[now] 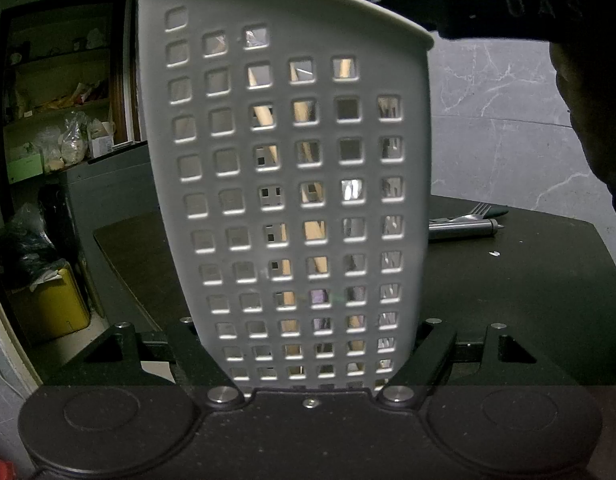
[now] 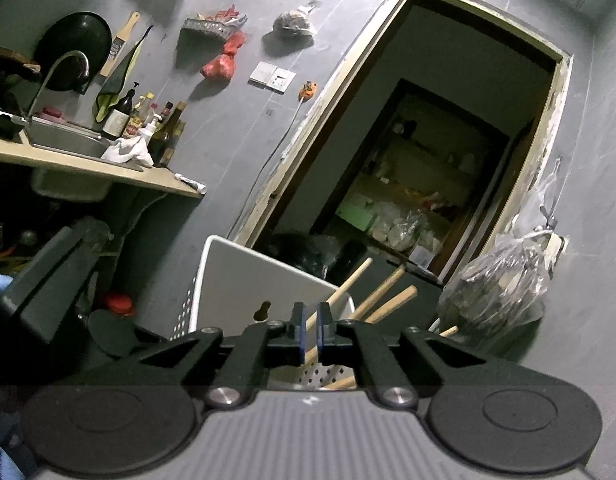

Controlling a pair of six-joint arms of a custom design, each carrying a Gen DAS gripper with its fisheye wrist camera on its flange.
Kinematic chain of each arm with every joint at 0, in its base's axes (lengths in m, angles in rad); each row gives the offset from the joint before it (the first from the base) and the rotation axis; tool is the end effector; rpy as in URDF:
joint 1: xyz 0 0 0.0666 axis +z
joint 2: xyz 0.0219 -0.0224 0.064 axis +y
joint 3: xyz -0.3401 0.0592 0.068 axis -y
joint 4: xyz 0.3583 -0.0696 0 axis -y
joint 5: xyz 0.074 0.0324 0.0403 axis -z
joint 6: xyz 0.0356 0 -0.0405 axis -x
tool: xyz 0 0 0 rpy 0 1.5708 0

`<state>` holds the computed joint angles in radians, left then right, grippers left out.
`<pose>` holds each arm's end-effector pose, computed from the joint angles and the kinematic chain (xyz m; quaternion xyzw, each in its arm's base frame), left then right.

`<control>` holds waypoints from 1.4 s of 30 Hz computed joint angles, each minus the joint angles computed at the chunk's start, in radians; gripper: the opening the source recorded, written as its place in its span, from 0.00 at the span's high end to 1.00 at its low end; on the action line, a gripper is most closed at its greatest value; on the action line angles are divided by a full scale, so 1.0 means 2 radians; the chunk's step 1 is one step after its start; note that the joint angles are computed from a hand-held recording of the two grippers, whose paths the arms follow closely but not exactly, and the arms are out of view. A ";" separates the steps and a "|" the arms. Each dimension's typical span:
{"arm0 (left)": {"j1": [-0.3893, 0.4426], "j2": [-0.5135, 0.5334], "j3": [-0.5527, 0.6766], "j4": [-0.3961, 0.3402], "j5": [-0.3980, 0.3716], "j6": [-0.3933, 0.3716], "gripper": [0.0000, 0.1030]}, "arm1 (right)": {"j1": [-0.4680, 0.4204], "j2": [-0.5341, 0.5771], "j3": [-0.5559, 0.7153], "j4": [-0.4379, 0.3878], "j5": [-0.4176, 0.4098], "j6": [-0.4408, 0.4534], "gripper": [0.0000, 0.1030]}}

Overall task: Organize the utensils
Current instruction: 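Move the right gripper back down to the utensil pile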

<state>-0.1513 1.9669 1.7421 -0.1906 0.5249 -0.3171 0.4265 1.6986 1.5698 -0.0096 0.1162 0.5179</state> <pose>0.6507 -0.1177 0.2958 0.3256 0.7541 -0.1729 0.5436 0.5448 0.2426 0.3980 -0.3086 0.6880 -0.0737 0.6527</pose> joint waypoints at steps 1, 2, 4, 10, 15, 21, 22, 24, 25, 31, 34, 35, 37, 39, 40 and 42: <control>-0.001 0.000 0.000 0.000 -0.001 0.000 0.25 | -0.001 -0.001 -0.001 0.000 -0.002 -0.003 0.89; 0.000 0.000 0.000 0.000 0.000 0.001 0.25 | -0.002 -0.002 -0.005 0.003 -0.004 -0.007 0.84; -0.001 0.000 0.001 -0.001 0.000 0.001 0.25 | -0.006 -0.010 -0.016 0.016 -0.013 -0.017 0.73; -0.001 0.000 0.001 -0.001 0.000 0.000 0.25 | -0.023 -0.044 -0.054 0.058 0.003 -0.046 0.27; 0.000 0.001 0.004 -0.003 0.001 -0.001 0.25 | -0.042 -0.066 -0.084 0.077 0.066 -0.065 0.03; 0.000 0.002 0.006 -0.005 0.000 -0.002 0.25 | -0.066 -0.072 -0.100 0.035 0.115 -0.124 0.00; 0.000 0.003 0.006 -0.006 0.000 -0.002 0.25 | -0.071 -0.071 -0.100 0.023 0.122 -0.141 0.00; 0.001 0.003 0.007 -0.007 0.001 -0.004 0.25 | -0.078 -0.064 -0.093 -0.018 0.146 -0.184 0.00; 0.002 0.003 0.007 -0.007 0.001 -0.005 0.25 | -0.082 -0.057 -0.084 -0.044 0.157 -0.209 0.00; 0.003 0.001 0.005 -0.009 0.002 -0.007 0.25 | -0.118 -0.037 -0.058 -0.142 0.116 -0.315 0.00; 0.003 0.000 0.004 -0.009 0.001 -0.007 0.25 | -0.123 -0.028 -0.054 -0.160 0.098 -0.305 0.00; 0.003 -0.001 0.004 -0.009 0.001 -0.008 0.25 | -0.123 -0.026 -0.052 -0.166 0.096 -0.301 0.00; 0.003 -0.001 0.004 -0.009 0.001 -0.008 0.25 | -0.123 -0.019 -0.046 -0.180 0.090 -0.301 0.00; 0.003 -0.001 0.004 -0.009 0.001 -0.007 0.25 | -0.122 -0.016 -0.045 -0.187 0.082 -0.308 0.00; 0.003 -0.001 0.004 -0.009 0.001 -0.007 0.25 | -0.125 -0.013 -0.044 -0.188 0.076 -0.310 0.00; 0.003 -0.001 0.004 -0.009 0.001 -0.007 0.25 | -0.127 -0.009 -0.043 -0.192 0.068 -0.314 0.00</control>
